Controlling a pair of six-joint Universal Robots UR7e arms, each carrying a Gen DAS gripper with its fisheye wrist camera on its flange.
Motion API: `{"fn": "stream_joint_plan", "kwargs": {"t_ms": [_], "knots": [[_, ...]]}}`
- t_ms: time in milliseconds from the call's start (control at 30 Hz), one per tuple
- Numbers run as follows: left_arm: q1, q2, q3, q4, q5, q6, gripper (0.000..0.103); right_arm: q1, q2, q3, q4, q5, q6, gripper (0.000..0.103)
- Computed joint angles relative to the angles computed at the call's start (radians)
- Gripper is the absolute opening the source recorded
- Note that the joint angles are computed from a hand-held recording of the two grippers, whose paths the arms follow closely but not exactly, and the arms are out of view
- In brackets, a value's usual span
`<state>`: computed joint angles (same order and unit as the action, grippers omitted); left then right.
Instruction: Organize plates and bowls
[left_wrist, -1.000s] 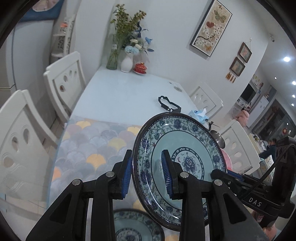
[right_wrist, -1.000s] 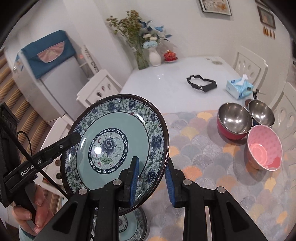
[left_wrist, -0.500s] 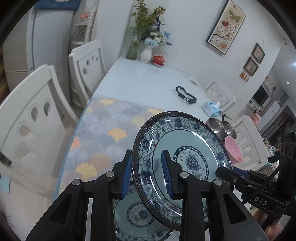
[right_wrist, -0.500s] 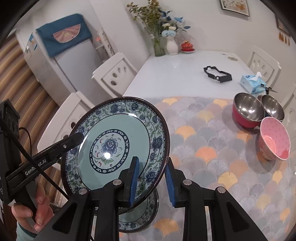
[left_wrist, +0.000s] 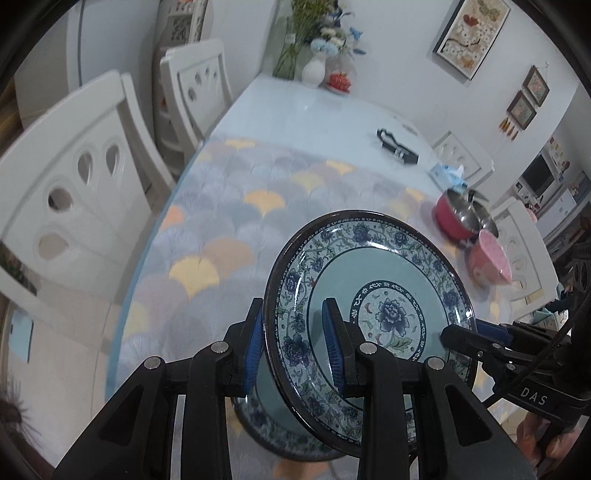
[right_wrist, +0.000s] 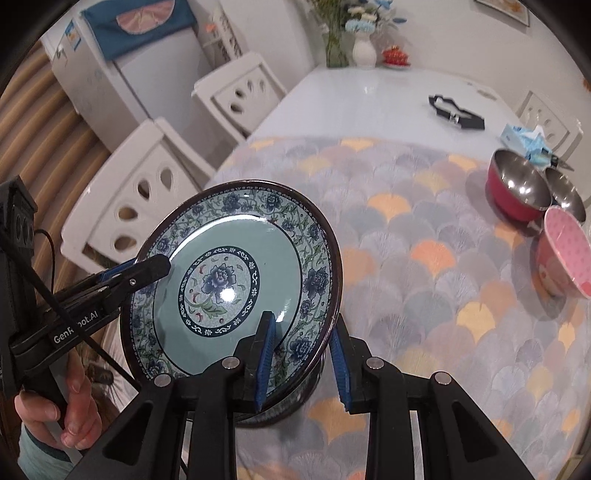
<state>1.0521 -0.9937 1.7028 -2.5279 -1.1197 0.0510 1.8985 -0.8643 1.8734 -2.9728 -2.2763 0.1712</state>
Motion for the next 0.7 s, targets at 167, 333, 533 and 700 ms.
{"fn": "stream_joint_plan", "kwargs": {"t_ms": [167, 333, 533, 700], "knots": [[0.017, -0.011, 0.027, 0.035, 0.005, -0.024, 0.028, -0.015, 0.011, 0.012, 0.038, 0.017, 0.010, 0.028], [0.051, -0.014, 0.025, 0.090, -0.039, -0.082, 0.028, -0.046, 0.026, 0.020, 0.076, 0.048, 0.019, 0.029], [0.051, -0.009, 0.038, 0.103, -0.003, -0.076, 0.028, -0.072, 0.031, 0.026, 0.108, 0.096, 0.047, 0.029], [0.052, 0.003, 0.037, 0.107, 0.025, -0.066, 0.028, -0.071, 0.040, 0.010, 0.134, 0.084, 0.043, 0.029]]}}
